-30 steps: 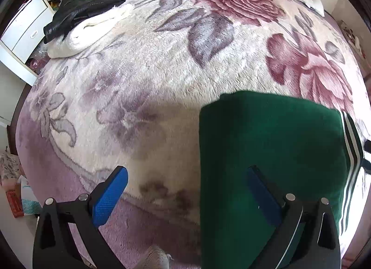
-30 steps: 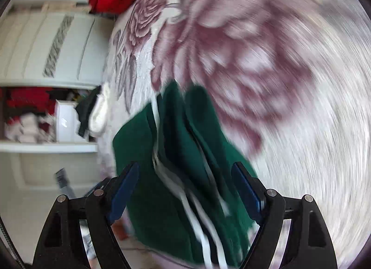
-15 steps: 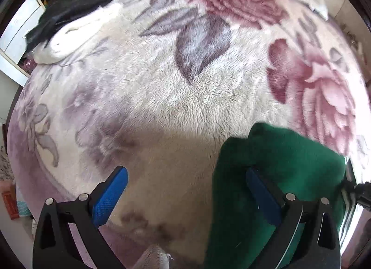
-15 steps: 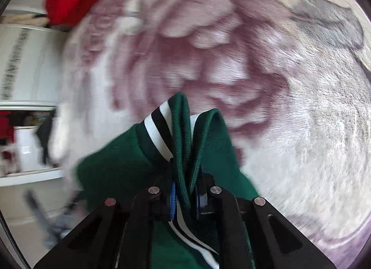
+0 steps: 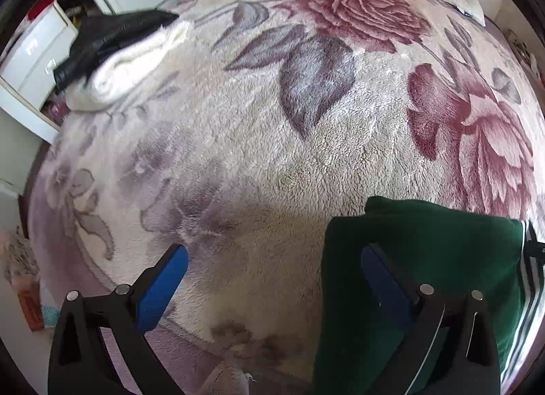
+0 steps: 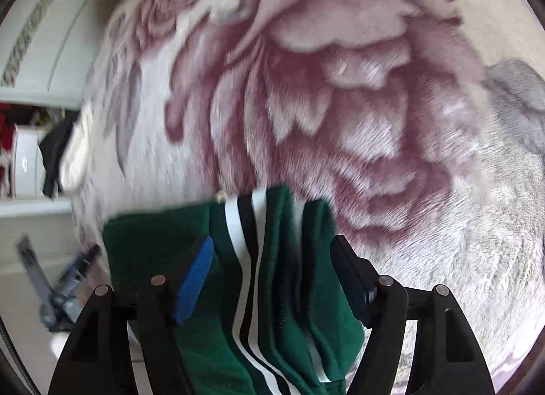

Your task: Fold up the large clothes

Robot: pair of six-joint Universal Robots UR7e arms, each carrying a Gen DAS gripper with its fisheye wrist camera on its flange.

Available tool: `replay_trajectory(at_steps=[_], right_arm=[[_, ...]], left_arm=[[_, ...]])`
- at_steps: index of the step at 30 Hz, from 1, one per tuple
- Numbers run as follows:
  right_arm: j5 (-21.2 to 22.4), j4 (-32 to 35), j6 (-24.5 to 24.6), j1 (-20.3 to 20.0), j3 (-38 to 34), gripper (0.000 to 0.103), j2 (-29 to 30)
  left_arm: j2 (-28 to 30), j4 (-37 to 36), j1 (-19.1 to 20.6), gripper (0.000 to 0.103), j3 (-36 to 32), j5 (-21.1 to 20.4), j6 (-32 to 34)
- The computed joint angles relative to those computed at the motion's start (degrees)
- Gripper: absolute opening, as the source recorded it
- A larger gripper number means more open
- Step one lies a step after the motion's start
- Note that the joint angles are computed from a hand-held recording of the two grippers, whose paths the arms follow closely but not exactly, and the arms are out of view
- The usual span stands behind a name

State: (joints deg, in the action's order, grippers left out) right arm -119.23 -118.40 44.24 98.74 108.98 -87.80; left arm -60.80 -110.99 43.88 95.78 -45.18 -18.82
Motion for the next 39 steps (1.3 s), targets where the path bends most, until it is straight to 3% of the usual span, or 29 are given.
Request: replay_trajectory(at_steps=[2, 3, 5, 7, 9, 10, 11, 12, 13, 14, 17, 18, 22, 26, 28, 29, 30, 33, 34, 36, 38, 39], right_arm=[[-7.7, 7.7, 4.2, 2.8, -2.7, 0.072, 2.6], [-10.4, 7.9, 4.7, 4.3, -3.0, 0.072, 2.9], [-12.9, 4.1, 4.7, 6.5, -1.1, 0.072, 1.1], [-12.8, -1.3, 4.6, 7.9, 1.3, 0.072, -1.8], [-8.1, -5.8, 3.0, 6.9, 3.0, 0.072, -3.0], [-5.4, -7.4, 2.4, 5.5, 3.1, 0.065, -2.2], [-2.4, -9.7, 1.7, 3.9, 4.1, 0.055, -2.2], [0.8, -11.4, 0.8, 2.1, 5.0, 0.03, -2.1], [3.8, -12.2, -0.2, 0.3, 5.6, 0.025, -1.8], [7.6, -12.1, -1.3, -1.9, 6.1, 0.022, -1.4], [9.9, -13.4, -2.5, -4.5, 7.0, 0.019, -0.2], [9.0, -14.5, -2.7, -3.9, 7.1, 0.011, 0.0], [1.1, -18.7, 1.8, 3.3, 7.3, 0.008, -2.0], [-9.9, -11.7, 7.7, 9.7, 5.6, 0.008, -3.7], [-11.1, -7.4, 10.2, 8.5, 5.7, 0.008, -4.1], [-11.1, -5.9, 11.6, 7.0, 6.1, 0.003, -4.2], [-10.9, -6.1, 10.9, 5.3, 6.7, 0.003, -3.8], [-4.1, -7.6, 8.0, -0.8, 7.2, 0.004, -1.8], [-1.6, -7.2, 6.7, -1.8, 6.5, 0.004, -1.1], [-1.2, -6.1, 4.5, -0.9, 5.3, 0.007, -0.8], [-0.1, -5.4, 3.2, 0.3, 5.7, 0.024, -2.8], [-0.2, -3.9, 3.6, 1.0, 5.9, 0.05, -3.9]], left_arm=[[-0.7, -1.0, -0.9, 0.103, 1.2, 0.7, 1.2], [-1.0, -1.2, -1.3, 0.103, 1.6, 0.8, 1.5], [-1.2, -1.5, -1.5, 0.103, 1.8, 0.5, 1.9], [-1.0, -1.5, -1.7, 0.103, 1.8, 0.1, 1.9], [-0.6, -1.3, -1.7, 0.103, 1.6, -0.1, 1.7], [-0.4, -1.1, -1.7, 0.103, 1.6, -0.2, 1.4], [-0.2, -0.8, -1.7, 0.103, 1.5, -0.4, 1.0], [-0.1, -0.7, -1.7, 0.103, 1.4, -0.6, 0.7], [0.1, -0.6, -1.7, 0.103, 1.4, -0.7, 0.4], [0.1, -0.5, -1.7, 0.103, 1.5, -0.9, 0.1], [-0.3, -0.4, -2.0, 0.103, 2.1, -0.5, -0.3], [-0.5, -0.5, -2.1, 0.103, 2.3, -0.6, -0.1], [-0.7, -0.9, -2.2, 0.103, 2.4, -1.1, -0.1], [2.0, -2.0, -1.1, 0.103, 0.5, -4.0, -0.5], [4.3, -1.8, -0.9, 0.103, -0.7, -2.4, 0.1], [5.0, -1.8, -0.8, 0.103, -1.1, -1.7, 0.6], [5.6, -1.8, -0.5, 0.103, -1.4, -1.2, 1.1], [5.4, -0.8, 0.0, 0.103, -2.2, -0.7, 1.7], [4.5, -0.8, 0.1, 0.103, -1.8, -0.7, 2.0], [2.4, -1.0, 0.1, 0.103, -0.6, -1.0, 1.9], [-0.9, 0.0, 0.2, 0.103, 1.5, -1.5, 0.8], [-2.6, 0.7, 0.2, 0.103, 2.6, -1.9, -0.2]])
